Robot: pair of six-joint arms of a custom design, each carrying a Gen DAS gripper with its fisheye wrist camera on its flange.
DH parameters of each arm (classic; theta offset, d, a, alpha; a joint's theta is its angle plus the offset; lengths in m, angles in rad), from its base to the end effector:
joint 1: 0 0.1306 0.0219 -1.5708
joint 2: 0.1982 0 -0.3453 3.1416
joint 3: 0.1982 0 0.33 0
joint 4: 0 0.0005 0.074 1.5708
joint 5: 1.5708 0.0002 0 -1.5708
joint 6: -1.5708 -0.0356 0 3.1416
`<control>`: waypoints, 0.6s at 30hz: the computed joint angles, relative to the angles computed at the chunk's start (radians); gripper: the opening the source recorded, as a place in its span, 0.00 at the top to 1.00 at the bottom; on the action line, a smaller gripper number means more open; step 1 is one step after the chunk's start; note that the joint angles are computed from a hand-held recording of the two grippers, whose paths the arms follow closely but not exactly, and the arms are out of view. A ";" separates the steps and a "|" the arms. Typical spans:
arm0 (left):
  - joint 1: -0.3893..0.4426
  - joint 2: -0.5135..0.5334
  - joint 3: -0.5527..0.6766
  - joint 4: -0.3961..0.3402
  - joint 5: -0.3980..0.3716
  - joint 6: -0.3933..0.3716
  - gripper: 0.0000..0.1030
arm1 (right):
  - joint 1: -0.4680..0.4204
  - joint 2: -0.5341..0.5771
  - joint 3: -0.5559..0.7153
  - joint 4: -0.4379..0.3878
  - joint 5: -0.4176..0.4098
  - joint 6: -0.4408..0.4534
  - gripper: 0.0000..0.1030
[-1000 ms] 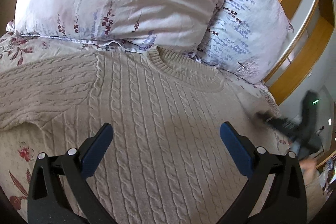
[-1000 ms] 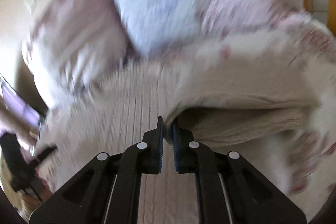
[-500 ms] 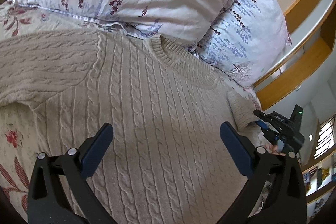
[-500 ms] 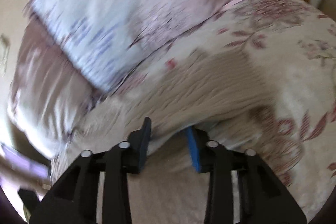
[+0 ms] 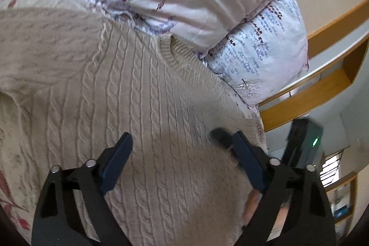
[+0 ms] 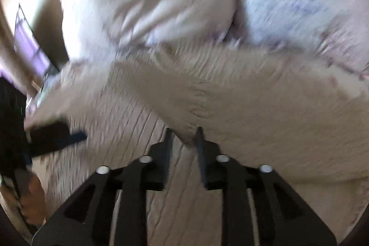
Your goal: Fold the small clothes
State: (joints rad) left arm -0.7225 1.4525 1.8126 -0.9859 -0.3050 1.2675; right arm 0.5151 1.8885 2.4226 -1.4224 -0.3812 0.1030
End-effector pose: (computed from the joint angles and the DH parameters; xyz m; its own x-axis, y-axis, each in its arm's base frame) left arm 0.3411 -0.2871 0.5277 -0.5590 -0.7208 -0.4099 -0.2855 0.6314 -0.7210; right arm 0.4668 0.2789 0.5158 -0.6037 -0.4514 -0.6571 -0.7274 0.6492 0.2223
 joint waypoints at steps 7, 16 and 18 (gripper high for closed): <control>0.030 0.050 0.024 0.044 0.089 0.067 0.29 | -0.181 -0.105 -0.199 0.068 -0.242 -0.299 0.65; 0.086 0.169 0.143 -0.002 0.153 0.099 0.81 | -0.405 -0.173 -0.412 0.341 -0.224 -0.745 0.66; 0.096 0.201 0.190 -0.038 0.147 0.061 0.92 | -0.415 -0.170 -0.433 0.396 -0.222 -0.789 0.71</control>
